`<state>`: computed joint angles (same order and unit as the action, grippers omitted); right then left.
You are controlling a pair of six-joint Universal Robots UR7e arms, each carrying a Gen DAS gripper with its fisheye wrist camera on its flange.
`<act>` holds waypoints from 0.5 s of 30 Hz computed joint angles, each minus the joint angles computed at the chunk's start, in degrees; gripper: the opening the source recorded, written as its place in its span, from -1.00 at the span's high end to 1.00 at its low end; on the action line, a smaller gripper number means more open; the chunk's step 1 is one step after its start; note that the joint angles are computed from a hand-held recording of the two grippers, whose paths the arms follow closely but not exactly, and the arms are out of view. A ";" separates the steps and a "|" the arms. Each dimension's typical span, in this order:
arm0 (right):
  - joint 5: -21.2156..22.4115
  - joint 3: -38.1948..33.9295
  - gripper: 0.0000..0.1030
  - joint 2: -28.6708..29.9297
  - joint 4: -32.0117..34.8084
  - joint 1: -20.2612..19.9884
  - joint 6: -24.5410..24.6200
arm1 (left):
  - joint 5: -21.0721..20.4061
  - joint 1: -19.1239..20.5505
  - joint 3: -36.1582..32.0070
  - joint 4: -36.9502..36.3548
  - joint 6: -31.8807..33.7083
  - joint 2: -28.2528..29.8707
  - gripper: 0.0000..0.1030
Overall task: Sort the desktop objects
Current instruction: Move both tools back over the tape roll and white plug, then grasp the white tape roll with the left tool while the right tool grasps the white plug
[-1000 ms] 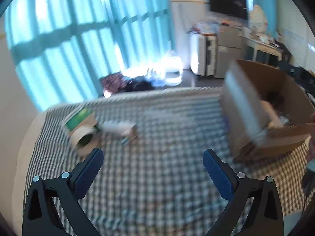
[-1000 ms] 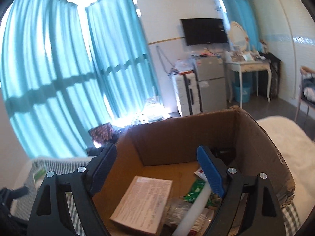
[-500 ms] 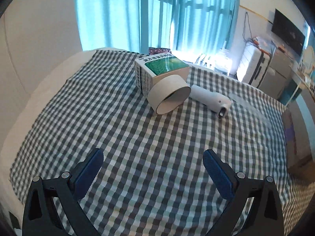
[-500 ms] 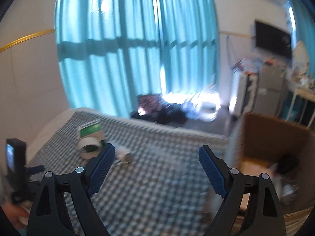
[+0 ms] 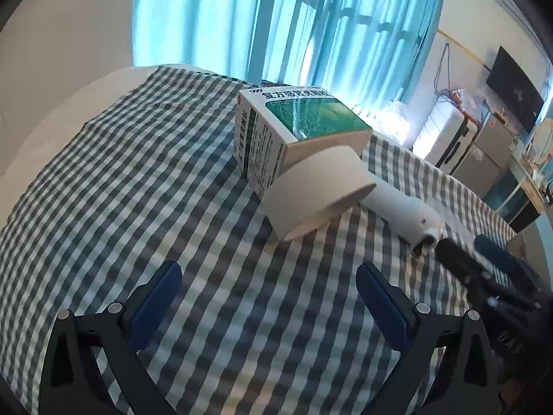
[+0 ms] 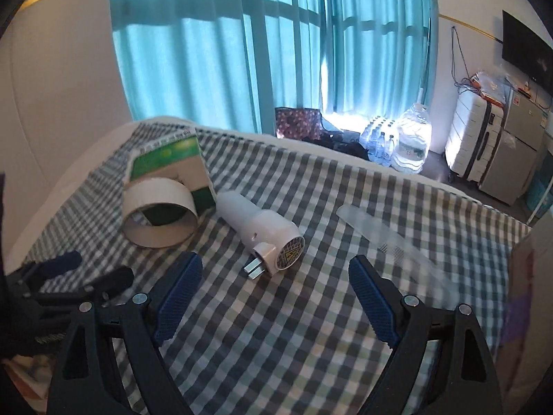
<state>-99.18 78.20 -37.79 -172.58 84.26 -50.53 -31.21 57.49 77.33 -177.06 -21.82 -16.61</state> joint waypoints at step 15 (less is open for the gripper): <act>-2.77 -13.65 -0.12 8.45 10.30 0.55 2.00 | 0.35 2.79 -10.42 -5.19 11.28 6.29 -0.28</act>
<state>-101.95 64.55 -29.34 -162.29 84.81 -48.53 -30.86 60.28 66.90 -182.25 -10.55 -10.32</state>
